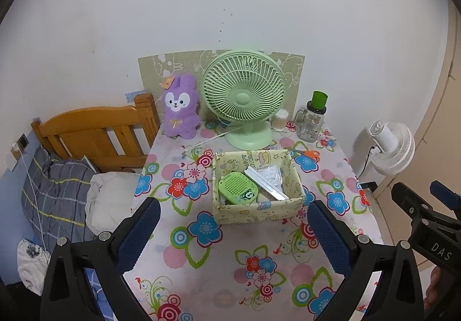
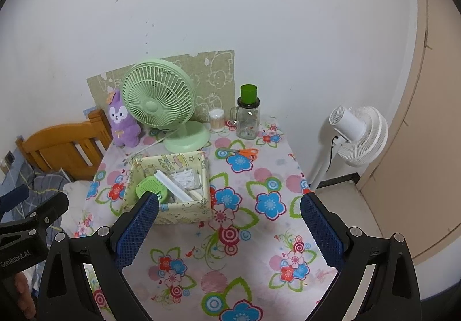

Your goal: Organize rigid objects

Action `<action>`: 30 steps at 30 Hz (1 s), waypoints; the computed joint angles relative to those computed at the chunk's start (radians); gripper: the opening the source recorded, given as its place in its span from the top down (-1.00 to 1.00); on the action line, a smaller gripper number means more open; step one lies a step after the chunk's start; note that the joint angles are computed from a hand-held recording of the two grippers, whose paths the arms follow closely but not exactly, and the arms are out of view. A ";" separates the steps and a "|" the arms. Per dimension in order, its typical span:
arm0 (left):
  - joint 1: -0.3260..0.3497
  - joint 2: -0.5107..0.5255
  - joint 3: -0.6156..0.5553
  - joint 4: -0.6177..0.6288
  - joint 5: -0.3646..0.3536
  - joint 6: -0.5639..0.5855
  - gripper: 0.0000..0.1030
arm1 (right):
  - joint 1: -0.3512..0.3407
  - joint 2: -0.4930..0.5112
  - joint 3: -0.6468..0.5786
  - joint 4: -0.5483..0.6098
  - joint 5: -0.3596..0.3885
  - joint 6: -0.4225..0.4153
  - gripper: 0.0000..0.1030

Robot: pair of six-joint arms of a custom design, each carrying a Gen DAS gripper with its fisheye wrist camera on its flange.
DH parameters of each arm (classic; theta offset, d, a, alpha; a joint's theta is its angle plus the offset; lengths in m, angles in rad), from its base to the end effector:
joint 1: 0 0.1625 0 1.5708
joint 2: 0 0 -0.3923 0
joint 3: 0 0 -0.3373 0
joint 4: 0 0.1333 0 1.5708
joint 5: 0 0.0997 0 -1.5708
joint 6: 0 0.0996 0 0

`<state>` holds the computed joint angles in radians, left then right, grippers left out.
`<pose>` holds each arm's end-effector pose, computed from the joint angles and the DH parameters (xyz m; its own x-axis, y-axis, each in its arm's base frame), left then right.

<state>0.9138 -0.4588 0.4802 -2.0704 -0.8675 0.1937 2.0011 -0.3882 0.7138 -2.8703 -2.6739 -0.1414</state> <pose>-0.3396 -0.7641 0.3075 -0.6666 0.3612 -0.6520 0.6833 0.6456 -0.3411 0.3640 -0.6866 0.2603 -0.6775 0.4061 0.6133 -0.3333 0.5738 -0.7481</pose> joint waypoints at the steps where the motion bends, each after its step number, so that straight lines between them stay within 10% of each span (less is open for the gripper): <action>1: 0.000 0.000 0.000 0.000 -0.001 0.000 -1.00 | 0.000 0.000 0.000 -0.002 0.001 -0.003 -0.94; 30: 0.001 0.010 -0.015 0.014 -0.005 0.012 -1.00 | 0.002 0.007 -0.018 0.008 0.008 -0.011 -0.94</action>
<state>0.9148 -0.4491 0.4649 -2.0562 -0.8720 0.2053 2.0029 -0.3810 0.6954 -2.8618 -2.6661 -0.1526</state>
